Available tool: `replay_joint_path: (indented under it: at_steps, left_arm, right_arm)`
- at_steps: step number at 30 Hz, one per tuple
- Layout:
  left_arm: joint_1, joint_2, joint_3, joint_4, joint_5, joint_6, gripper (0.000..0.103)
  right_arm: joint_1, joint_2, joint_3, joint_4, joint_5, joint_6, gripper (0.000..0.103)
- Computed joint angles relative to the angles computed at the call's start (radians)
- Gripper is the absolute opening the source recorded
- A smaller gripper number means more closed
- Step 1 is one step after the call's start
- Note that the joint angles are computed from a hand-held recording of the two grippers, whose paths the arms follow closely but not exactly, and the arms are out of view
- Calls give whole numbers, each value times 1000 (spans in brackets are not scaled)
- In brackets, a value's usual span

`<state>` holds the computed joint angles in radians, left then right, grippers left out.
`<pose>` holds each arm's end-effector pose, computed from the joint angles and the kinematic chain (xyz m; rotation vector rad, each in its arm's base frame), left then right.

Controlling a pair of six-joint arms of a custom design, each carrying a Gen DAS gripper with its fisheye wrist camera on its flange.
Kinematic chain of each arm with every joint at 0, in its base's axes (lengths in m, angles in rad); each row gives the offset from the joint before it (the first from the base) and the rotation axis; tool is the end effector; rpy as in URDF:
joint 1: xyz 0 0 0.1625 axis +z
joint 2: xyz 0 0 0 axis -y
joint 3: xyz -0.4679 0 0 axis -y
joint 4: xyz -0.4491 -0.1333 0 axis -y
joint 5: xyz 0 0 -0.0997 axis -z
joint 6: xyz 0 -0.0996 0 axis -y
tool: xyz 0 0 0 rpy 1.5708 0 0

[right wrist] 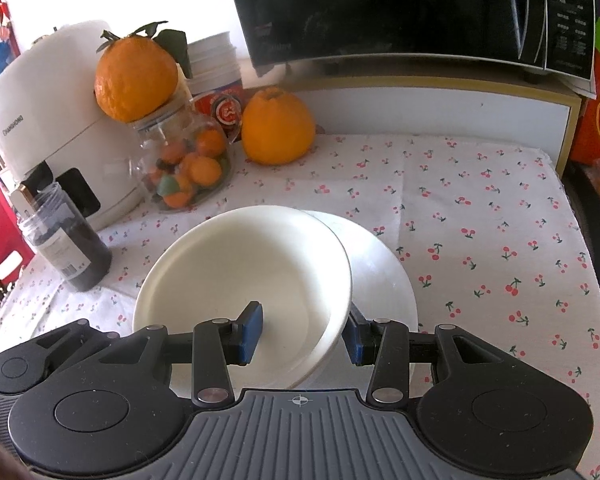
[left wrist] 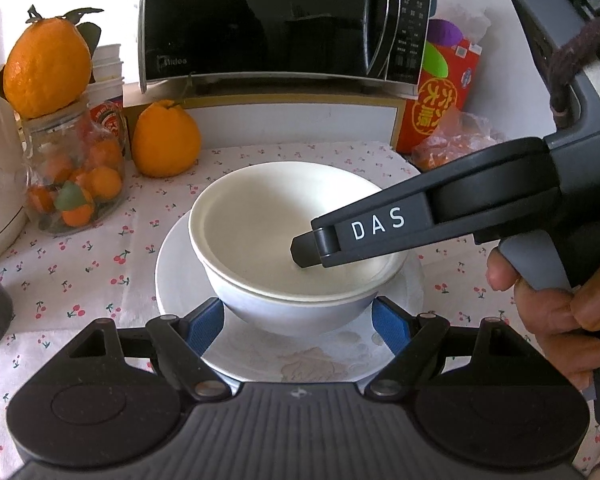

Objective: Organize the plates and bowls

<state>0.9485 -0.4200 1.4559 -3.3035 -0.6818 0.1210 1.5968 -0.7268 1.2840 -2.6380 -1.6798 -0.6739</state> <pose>-0.2794 -0.7508 -0.0172 0.4515 2.2236 -1.0508 0.1449 -0.8627 0.1982 0.9249 -2.6507 0.6450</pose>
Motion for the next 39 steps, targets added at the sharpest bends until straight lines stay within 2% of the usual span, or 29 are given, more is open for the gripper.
replay_joint_path:
  at_steps: [10,13,14,19,26,34,39]
  left_arm:
    - [2,0,-4,26,5,0,79]
    - [2,-2,-4,35,3,-3,84]
    - [2,-2,-4,34,2,-2,89]
    - [-1,-8,-1,39,4,-14,98]
    - [-12,-23,19,48,17,-22,103]
    - [-30,-56,69,49,27,-59,103]
    - [-46,-81,105,55,45,-93,103]
  right_arm:
    - [1,1,2,-3,-12,-6,44]
    - [1,0,1,6,-10,3,44]
    - [0,-1,-1,13,-7,8,48]
    - [0,-10,5,19,7,7,70]
    - [-4,-36,32,-16,27,19,83]
    - [-17,-84,78,-88,60,59,87]
    - [-19,-111,113,-148,37,67,88]
